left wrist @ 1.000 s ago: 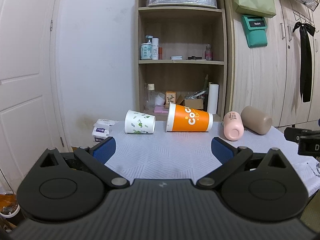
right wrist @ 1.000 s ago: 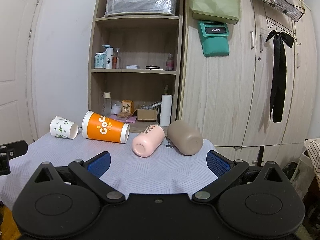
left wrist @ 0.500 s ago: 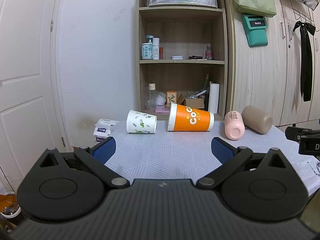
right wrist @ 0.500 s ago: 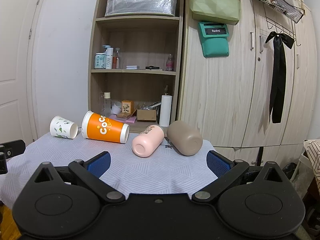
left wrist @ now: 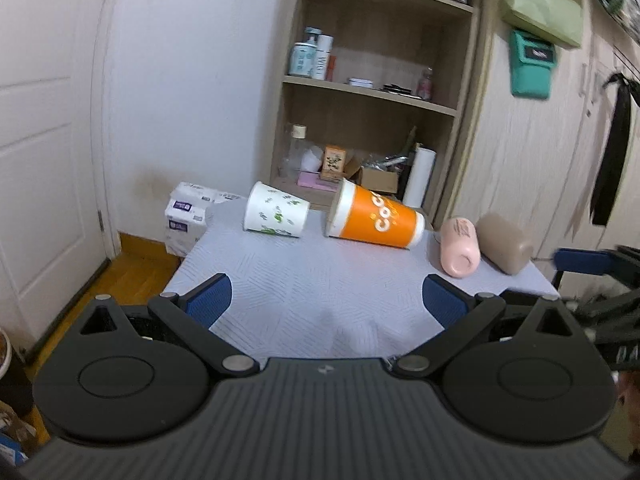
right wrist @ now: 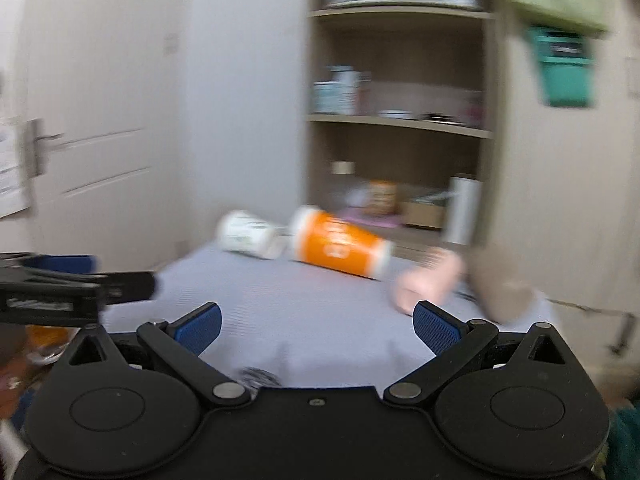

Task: Flip cup upright
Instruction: 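Move the right tool toward the white leaf-print paper cup lying on its side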

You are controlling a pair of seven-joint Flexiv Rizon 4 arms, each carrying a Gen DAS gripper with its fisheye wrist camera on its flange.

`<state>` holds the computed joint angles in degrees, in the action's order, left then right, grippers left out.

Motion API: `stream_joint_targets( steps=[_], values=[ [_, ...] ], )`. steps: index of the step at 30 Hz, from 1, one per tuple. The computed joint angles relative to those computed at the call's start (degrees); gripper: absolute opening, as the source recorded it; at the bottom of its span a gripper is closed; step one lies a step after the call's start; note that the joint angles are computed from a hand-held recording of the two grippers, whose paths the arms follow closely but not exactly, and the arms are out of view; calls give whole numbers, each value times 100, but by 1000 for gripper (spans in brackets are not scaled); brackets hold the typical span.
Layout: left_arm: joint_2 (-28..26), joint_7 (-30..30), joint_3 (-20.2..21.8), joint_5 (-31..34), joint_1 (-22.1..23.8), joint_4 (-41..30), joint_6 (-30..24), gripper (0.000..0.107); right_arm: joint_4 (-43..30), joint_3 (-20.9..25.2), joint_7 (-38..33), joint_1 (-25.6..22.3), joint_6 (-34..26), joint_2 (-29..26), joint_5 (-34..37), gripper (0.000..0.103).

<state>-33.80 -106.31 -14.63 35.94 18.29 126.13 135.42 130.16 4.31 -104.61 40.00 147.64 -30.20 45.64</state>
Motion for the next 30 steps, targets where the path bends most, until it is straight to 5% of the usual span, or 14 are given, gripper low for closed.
stream_joint_targets(
  steps=[2,5,13,15,20,30],
  values=[
    [6,-140,-100,-15,117,-111,-177,103,12,-7,-123,-130,9,-30,-830,103],
    [-88,-366,-396,133,432,-391,-523,103,-8,-163,-354,-327,-863,224,-1685,103],
    [-1316,-683,-2371,598,1978,-1331,-1881,103,-915,-896,-1008,-565,-2351,-313,-3555,103],
    [-1581,-477,-2432,517,1955,-1511,-1932,103,-1234,-1061,-1372,-533,-2734,-495,-3786,103],
    [-2160,-73,-2893,240,2047,-1867,-2308,102,-1854,-465,-900,-1570,-3671,-693,-5307,102],
    [-2733,499,-3066,-750,1729,-2331,-2405,101,-3182,-1006,-424,-1525,-4697,-1423,-6129,101]
  ],
)
